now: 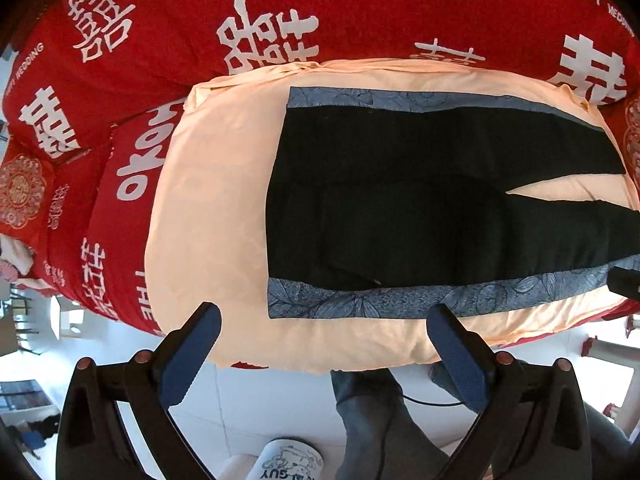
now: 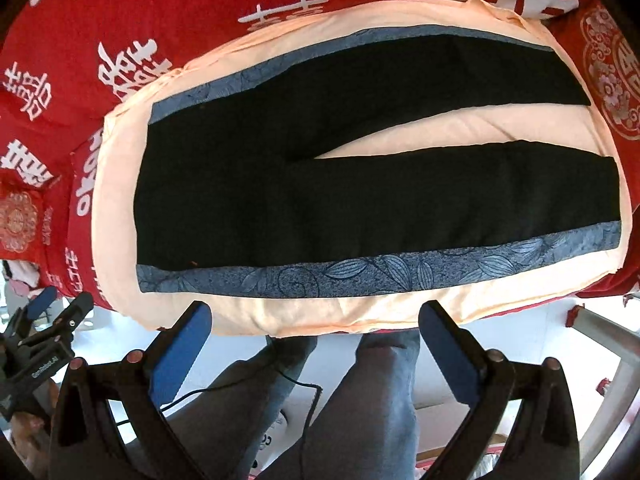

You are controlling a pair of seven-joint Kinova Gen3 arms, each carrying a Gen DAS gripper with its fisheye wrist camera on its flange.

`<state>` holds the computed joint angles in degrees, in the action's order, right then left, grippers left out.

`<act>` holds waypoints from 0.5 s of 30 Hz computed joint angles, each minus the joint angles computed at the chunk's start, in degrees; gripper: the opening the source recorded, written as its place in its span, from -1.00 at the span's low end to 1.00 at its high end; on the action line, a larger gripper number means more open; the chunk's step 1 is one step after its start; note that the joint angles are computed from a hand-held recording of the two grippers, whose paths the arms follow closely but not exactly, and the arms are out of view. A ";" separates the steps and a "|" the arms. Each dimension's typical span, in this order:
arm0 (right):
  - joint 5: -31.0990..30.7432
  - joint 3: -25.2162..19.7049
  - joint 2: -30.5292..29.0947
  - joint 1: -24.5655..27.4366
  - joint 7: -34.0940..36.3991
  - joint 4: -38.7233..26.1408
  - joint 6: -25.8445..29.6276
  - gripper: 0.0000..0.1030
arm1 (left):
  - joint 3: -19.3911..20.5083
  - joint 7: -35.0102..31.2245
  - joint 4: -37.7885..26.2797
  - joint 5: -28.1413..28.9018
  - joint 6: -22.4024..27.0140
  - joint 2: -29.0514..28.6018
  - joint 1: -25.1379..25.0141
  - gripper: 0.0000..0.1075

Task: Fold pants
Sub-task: 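Move both grippers toward the grey waistband of the black trousers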

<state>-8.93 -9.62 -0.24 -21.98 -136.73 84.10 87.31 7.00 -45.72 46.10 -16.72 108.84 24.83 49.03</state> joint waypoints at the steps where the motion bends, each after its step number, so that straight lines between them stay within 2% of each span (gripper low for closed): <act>1: -0.61 0.48 -0.61 0.49 1.12 0.61 -0.55 1.00 | -0.05 0.41 -1.33 -0.21 0.96 0.68 0.40 0.92; 5: -2.91 1.95 -2.30 2.53 5.61 2.14 -1.17 1.00 | -1.07 2.83 -8.02 -1.21 5.56 3.93 3.28 0.92; 11: -7.78 3.90 -4.30 5.75 13.88 4.77 -1.73 1.00 | -2.69 6.29 -13.63 0.43 9.13 6.97 5.26 0.92; 15: -9.56 3.99 -4.55 6.73 15.88 6.45 -2.88 1.00 | -2.69 6.74 -10.11 2.33 6.40 5.99 4.69 0.92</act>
